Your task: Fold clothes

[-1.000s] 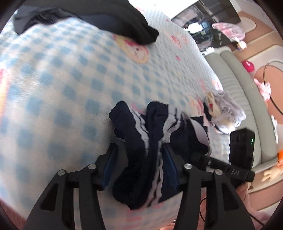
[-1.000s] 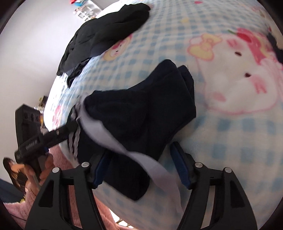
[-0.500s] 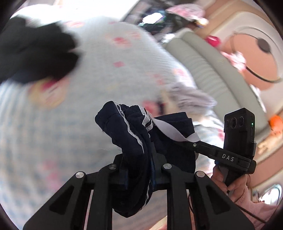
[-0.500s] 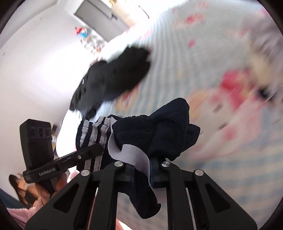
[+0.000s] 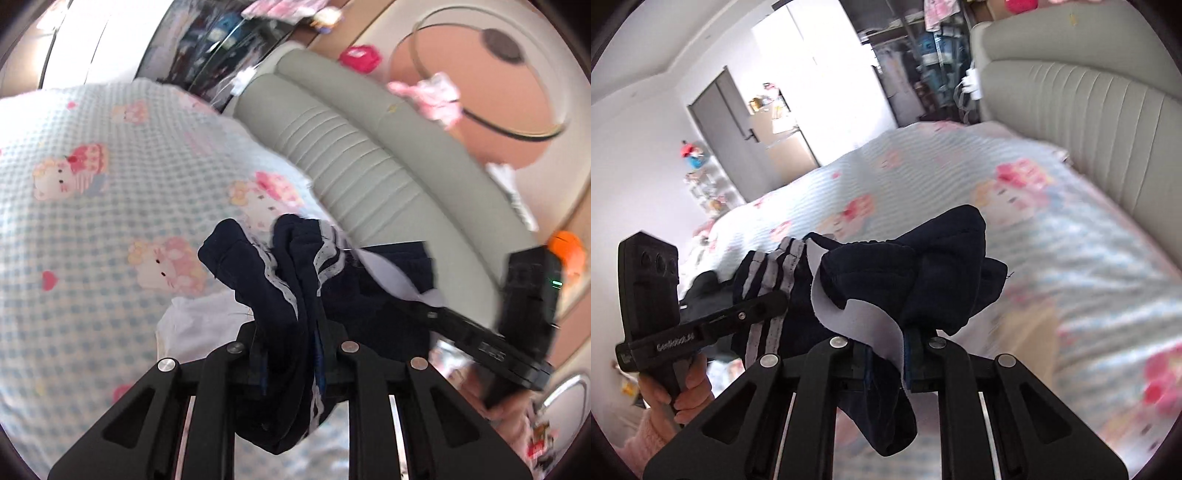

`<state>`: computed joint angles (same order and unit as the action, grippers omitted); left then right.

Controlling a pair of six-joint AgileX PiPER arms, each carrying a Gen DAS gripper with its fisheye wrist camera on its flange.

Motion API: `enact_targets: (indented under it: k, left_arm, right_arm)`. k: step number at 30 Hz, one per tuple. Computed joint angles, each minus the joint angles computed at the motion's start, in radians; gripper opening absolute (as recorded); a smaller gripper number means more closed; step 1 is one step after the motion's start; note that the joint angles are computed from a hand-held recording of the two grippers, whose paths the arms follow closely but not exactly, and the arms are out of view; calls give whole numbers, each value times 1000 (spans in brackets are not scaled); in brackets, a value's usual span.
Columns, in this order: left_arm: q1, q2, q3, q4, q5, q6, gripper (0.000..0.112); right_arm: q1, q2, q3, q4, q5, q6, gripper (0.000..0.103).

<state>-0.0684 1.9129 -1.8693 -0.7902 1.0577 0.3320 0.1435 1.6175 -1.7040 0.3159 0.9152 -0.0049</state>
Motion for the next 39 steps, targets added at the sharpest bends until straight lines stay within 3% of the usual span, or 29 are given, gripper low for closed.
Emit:
enact_targets:
  k: [1,3,5,7,8,11,14,17,19,23,27,30,33,36,39]
  left_arm:
    - [-16,56,-39,29,3,-44,23]
    - [-46,149,-105,141,20,-150,43]
    - [-71,167,-73,242,-11,-202,45]
    - [-55,135,3,190,-51,-150,45]
    - [-47,108,44,161,-79,-110,45]
    - [-43,8,171,98,-210,19,45]
    - [-58,-66,262,0,-322,159,45]
    - [-114,-2,173,115,-288,89,45]
    - [-139,47,133,179,-253,22,43]
    - [-136,63,190,135,-286,27,45]
    - [-130,81,190,107,-274,25,46]
    - [-138,59,213,130,-275,33,46]
    - [-137,59,199,136,-255,29,50]
    - [-132,63,187,141,-242,9,54]
    - [-131,64,178,142,-235,14,56]
  right_arm:
    - [-17,29,-23,-19,9,-5,11]
    - [-41,111,-44,-68,20,6,14]
    - [-51,193,-54,-128,37,43,18]
    - [-74,185,29,-105,-35,40,32]
    - [-89,172,75,-78,-78,28,32]
    - [-117,108,161,17,-158,-12,47]
    - [-60,27,215,-116,-261,110,50]
    - [18,-60,300,-326,-394,283,50]
    - [61,-65,302,-376,-394,309,50]
    - [89,60,241,-314,-279,226,40]
    - [42,55,403,-204,-439,151,45]
    - [11,36,442,-83,-452,84,47]
    - [14,20,430,-129,-419,109,49]
    - [21,20,386,-162,-365,136,58]
    - [33,26,352,-205,-330,182,58]
